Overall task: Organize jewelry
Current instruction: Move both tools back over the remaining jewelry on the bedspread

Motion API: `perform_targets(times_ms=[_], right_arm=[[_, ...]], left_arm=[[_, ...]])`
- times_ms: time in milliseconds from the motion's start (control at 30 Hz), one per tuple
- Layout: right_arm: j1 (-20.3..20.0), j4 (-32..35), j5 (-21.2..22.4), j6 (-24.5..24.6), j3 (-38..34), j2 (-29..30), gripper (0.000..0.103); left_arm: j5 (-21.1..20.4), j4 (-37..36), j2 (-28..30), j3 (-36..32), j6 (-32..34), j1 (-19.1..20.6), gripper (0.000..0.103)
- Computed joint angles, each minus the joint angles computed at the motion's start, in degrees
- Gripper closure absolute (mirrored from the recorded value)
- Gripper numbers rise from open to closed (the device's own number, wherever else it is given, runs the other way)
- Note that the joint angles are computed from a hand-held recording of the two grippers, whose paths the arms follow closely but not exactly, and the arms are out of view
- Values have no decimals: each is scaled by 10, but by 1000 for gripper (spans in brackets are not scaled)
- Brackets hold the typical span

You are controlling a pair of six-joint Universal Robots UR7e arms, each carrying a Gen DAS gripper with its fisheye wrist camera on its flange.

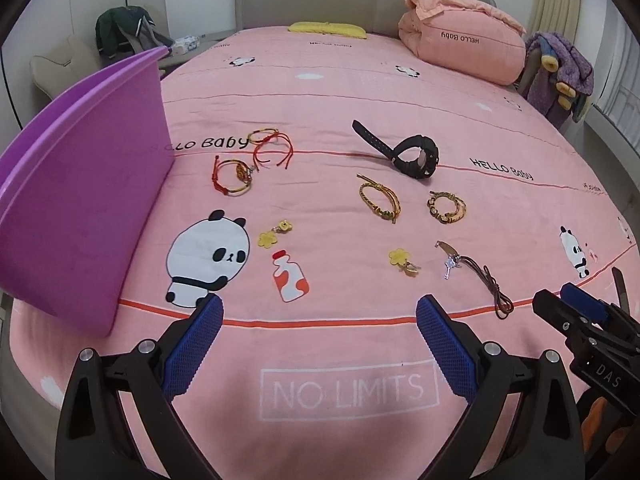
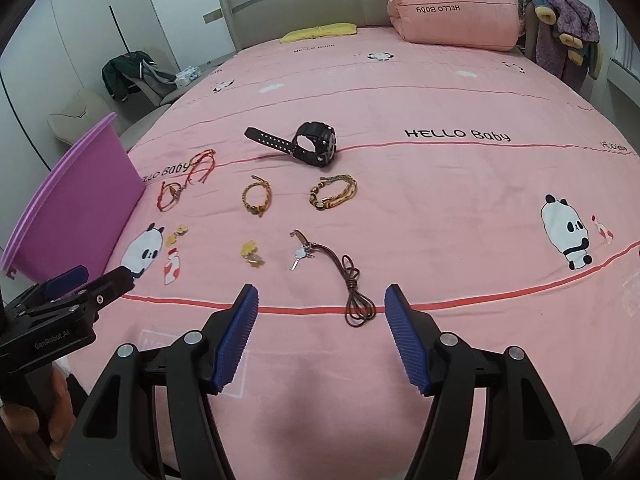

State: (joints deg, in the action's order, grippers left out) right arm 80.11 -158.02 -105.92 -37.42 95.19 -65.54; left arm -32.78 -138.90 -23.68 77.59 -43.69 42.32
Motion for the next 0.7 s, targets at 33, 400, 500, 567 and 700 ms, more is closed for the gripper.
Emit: perform_targets(times_ms=[33,400,500,567,700], right_arm=[[-2,1,-3,-3,-6,7,40],[-21,-2,-25,-20,-63,75,40],[-26,5,-27,-12,-74,86,40],[-26,1,-32,-15,-77,92,40],[-25,-22,-41,-33,-78,104,40]], left_arm=[[-1,1,10,-13,3,4,8],[-10,7,105,-134,53,30,8],[-8,21,123,-161,62,37,8],[-9,24,130,-172,65,41,8],[-2,46,145,-197,68,47,8]])
